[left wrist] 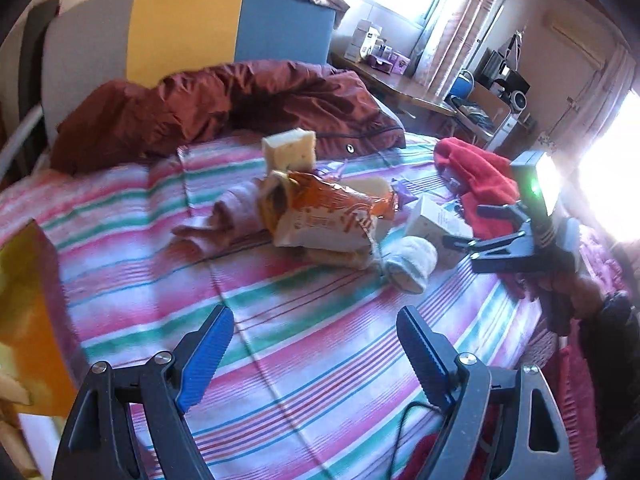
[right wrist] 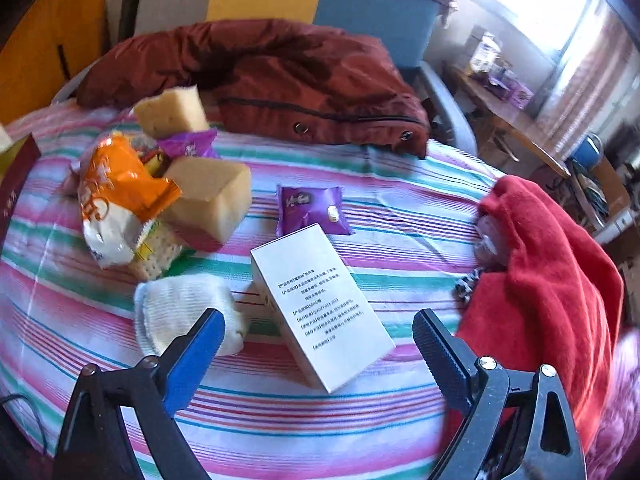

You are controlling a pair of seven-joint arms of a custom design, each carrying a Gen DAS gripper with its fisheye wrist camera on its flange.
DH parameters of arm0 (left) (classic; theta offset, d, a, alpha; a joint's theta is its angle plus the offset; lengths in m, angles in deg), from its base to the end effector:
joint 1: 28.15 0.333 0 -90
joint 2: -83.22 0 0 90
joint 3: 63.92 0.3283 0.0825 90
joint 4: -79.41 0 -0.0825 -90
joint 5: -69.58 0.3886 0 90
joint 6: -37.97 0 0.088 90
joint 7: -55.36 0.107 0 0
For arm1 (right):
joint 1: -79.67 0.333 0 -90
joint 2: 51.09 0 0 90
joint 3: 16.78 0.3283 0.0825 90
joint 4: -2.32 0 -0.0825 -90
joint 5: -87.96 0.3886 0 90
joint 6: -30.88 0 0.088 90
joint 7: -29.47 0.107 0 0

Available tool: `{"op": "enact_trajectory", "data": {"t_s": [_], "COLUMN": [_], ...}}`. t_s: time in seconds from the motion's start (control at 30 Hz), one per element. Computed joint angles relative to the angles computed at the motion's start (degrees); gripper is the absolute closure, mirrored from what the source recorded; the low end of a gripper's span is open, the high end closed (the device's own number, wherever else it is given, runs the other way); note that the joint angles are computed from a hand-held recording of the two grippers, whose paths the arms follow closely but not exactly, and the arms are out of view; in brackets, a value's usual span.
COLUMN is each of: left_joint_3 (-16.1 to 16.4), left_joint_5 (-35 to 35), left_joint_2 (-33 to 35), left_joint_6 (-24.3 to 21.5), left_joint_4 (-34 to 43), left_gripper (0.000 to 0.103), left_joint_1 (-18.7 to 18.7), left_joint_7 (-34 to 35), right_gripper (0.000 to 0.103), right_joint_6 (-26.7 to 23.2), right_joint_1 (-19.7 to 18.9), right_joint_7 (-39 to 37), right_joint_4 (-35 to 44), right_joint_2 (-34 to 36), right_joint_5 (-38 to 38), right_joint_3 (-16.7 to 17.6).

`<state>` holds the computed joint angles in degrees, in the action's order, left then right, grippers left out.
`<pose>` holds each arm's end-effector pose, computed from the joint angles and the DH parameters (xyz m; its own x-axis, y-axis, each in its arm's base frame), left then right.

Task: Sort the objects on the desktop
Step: 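Move both grippers back toward the remaining items, then grasp the orange snack bag with the left gripper while the right gripper grasps another white box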

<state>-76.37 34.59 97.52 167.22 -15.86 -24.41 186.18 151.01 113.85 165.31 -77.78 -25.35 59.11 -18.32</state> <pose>0.6664 -0.1035 0.5162 -0.5639 -0.7686 0.3020 -0.7640 0.3467 -0.5442 0.6224 0.3754 0.4904 -0.0737 -0.9774 0.1984 -0.8829 -0.0286 -0.4687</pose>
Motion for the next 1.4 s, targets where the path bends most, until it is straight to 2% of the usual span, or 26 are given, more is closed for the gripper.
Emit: {"op": "enact_trajectory", "data": {"t_s": [0.13, 0.3, 0.47, 0.6, 0.7, 0.83, 1.1, 1.23, 1.4], "left_joint_3": [-0.43, -1.46, -2.53, -3.34, -3.95, -4.7, -6.05, -5.83, -5.29], "left_joint_5": [-0.19, 0.82, 2.23, 3.37, 3.33, 2.63, 1.89, 5.03, 9.71], "left_joint_2": [3.75, 8.19, 12.3, 15.02, 17.23, 21.15, 27.53, 29.24, 33.79], "left_joint_6": [-4.55, -6.92, -8.79, -10.28, -11.67, -13.29, -14.18, -13.95, -16.68], "left_joint_4": [4.95, 10.45, 15.22, 18.27, 20.85, 25.39, 33.26, 36.28, 43.8], "left_gripper": [0.018, 0.018, 0.017, 0.017, 0.017, 0.005, 0.001, 0.001, 0.001], "left_joint_1": [-0.13, -0.43, -0.54, -0.62, -0.58, -0.79, -1.71, -3.16, -5.57], "left_joint_7": [-4.77, -10.88, -16.64, -20.57, -24.1, -31.09, -46.15, -50.63, -55.4], "right_gripper": [0.007, 0.011, 0.03, 0.031, 0.039, 0.049, 0.05, 0.05, 0.049], "right_joint_6": [-0.63, 2.19, 4.26, 5.72, 7.72, 9.65, 9.81, 10.46, 12.21], "right_joint_1": [-0.8, -1.44, -2.17, -1.82, -1.91, -2.55, -2.4, -2.36, -2.51], "right_joint_7": [-3.89, -3.98, -3.6, -2.72, -1.02, 0.45, -0.7, -0.38, 0.99], "right_joint_4": [2.04, 0.42, -1.65, -3.3, -5.2, -7.19, -7.63, -8.05, -9.21], "right_joint_2": [2.09, 2.04, 1.49, 1.0, 0.07, -0.42, -0.53, -0.9, -1.84], "right_joint_5": [1.44, 2.89, 4.29, 3.27, 2.83, 3.54, 2.83, 2.49, 1.85], "right_joint_3": [0.13, -0.42, -0.42, -0.88, -1.02, -0.72, -0.62, -0.72, -0.85]}}
